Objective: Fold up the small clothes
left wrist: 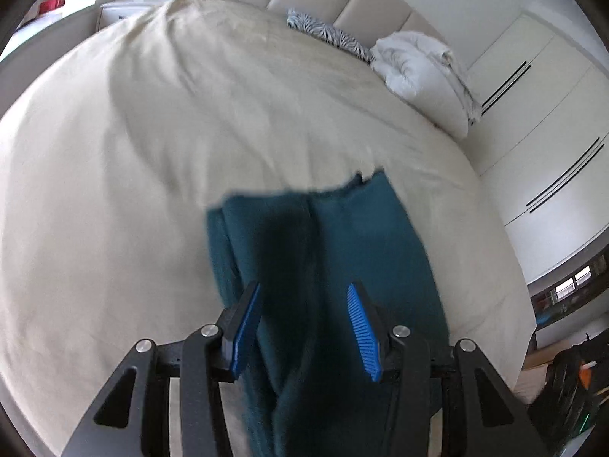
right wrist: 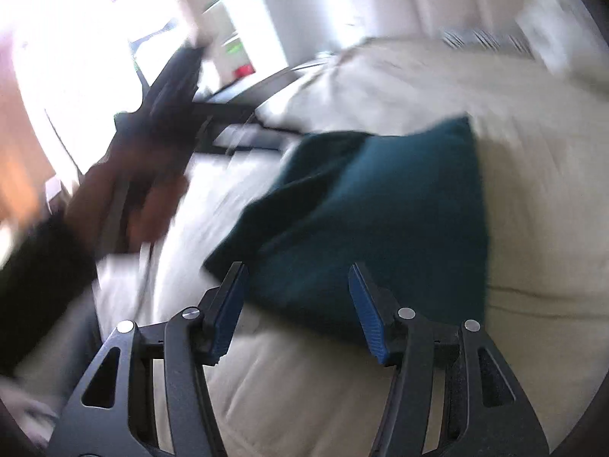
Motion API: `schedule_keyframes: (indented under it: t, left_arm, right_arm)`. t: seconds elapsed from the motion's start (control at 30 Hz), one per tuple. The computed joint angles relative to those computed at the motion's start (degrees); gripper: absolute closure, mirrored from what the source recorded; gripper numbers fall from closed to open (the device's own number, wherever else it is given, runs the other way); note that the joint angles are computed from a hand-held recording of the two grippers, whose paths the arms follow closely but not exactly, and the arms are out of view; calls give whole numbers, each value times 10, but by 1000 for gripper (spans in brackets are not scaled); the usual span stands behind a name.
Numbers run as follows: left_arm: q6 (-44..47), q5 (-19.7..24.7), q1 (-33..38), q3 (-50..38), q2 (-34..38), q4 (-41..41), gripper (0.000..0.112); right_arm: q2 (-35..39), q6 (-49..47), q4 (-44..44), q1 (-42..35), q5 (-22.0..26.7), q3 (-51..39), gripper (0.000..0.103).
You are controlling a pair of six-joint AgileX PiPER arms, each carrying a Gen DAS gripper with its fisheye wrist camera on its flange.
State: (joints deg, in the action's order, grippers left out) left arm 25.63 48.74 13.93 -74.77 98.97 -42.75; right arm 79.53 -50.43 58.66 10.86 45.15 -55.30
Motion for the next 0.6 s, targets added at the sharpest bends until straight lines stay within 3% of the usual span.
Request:
schedule_keyframes:
  t: [0.07, 0.13, 0.23, 0.33, 0.43, 0.6]
  left_arm:
    - [5, -16, -10, 21, 5, 1, 64]
    - [29, -58, -18, 53, 1, 2, 64]
    - [66, -71, -10, 76, -3, -33, 66]
    - [37, -80, -19, 77, -16, 2, 68]
    - [-31, -109, -44, 87, -50, 74, 68]
    - [-76, -136, -84, 80, -78, 125, 66]
  right_arm:
    - [43, -21, 51, -58, 55, -22, 49]
    - [101, 22, 44, -94, 85, -55, 49]
    - [176, 11, 84, -148, 149, -56, 54]
    - [155, -60, 121, -175, 145, 2, 54]
    - [129, -61, 110, -197, 147, 31, 54]
    - [137, -22, 108, -209, 173, -31, 51]
